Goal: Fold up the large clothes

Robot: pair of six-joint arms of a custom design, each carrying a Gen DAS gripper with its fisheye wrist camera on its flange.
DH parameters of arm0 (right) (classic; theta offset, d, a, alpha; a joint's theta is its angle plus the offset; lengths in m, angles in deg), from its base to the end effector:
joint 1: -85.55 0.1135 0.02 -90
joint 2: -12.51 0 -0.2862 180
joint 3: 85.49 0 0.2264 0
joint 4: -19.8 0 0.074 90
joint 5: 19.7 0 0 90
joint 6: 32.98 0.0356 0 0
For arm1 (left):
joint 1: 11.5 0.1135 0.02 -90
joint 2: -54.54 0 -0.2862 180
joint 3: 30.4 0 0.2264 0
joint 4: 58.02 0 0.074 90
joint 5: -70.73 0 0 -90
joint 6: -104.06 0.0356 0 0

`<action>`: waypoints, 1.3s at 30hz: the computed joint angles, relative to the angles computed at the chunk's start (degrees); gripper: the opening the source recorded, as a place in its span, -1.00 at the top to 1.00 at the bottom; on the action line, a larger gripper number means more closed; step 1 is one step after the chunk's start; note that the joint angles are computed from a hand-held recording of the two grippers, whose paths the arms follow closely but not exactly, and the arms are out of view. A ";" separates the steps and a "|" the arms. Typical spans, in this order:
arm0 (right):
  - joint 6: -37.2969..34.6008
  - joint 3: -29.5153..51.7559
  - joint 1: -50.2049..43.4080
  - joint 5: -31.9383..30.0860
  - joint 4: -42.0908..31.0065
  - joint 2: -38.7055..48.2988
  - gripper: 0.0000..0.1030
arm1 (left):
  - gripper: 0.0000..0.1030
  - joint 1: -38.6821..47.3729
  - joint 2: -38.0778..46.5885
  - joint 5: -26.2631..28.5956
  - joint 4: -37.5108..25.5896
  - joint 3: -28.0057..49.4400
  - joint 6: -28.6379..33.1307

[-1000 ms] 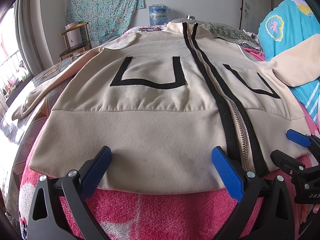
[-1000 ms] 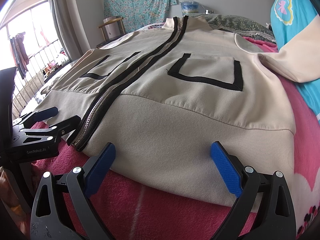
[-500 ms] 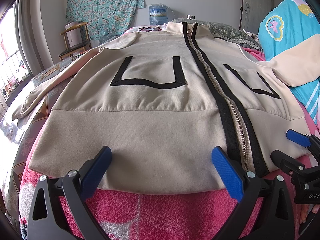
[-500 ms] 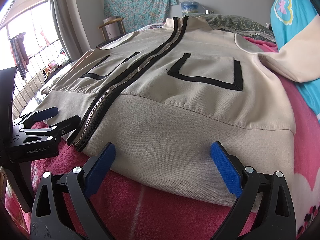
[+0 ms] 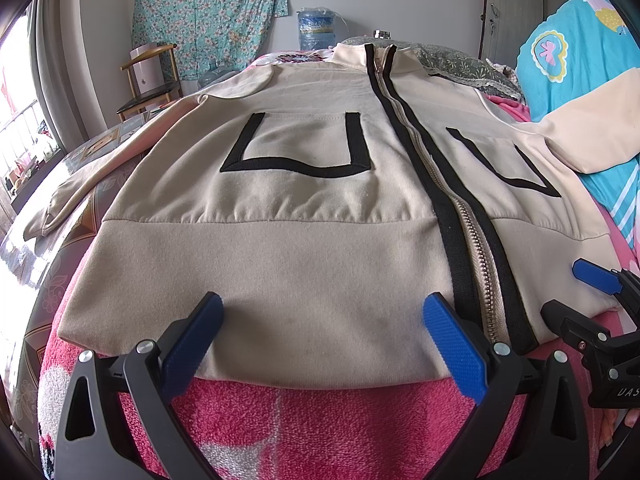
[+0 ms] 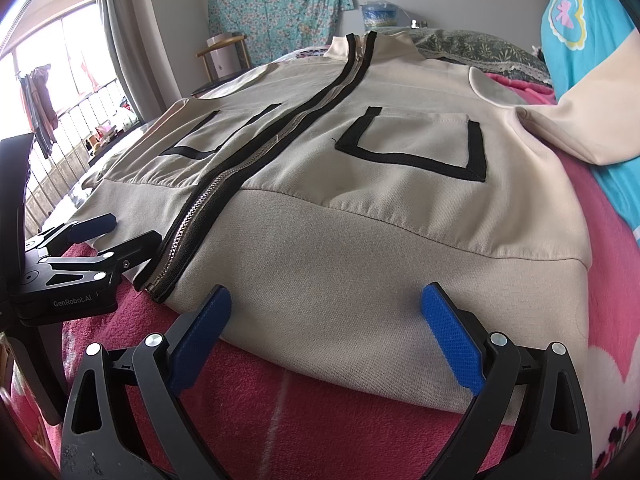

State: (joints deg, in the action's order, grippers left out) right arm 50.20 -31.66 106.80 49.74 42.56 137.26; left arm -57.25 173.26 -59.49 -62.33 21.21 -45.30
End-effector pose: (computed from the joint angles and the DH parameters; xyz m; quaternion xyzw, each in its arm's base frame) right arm 0.3019 0.1308 0.0547 -0.2847 0.8762 0.2095 0.3276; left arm 0.2103 -0.1830 0.0600 -0.1649 0.9136 0.0859 0.3616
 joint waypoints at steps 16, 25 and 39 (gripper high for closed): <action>-0.01 0.00 -0.02 -0.02 0.00 0.00 -0.81 | -0.91 0.00 0.01 0.02 -0.03 0.03 -0.01; -0.01 0.00 -0.02 -0.02 0.00 0.00 -0.81 | -0.91 0.07 0.06 0.01 -0.04 0.06 0.07; 0.00 0.00 -0.02 -0.04 0.01 0.00 -0.81 | -0.91 0.15 0.45 -0.17 -0.18 0.52 0.23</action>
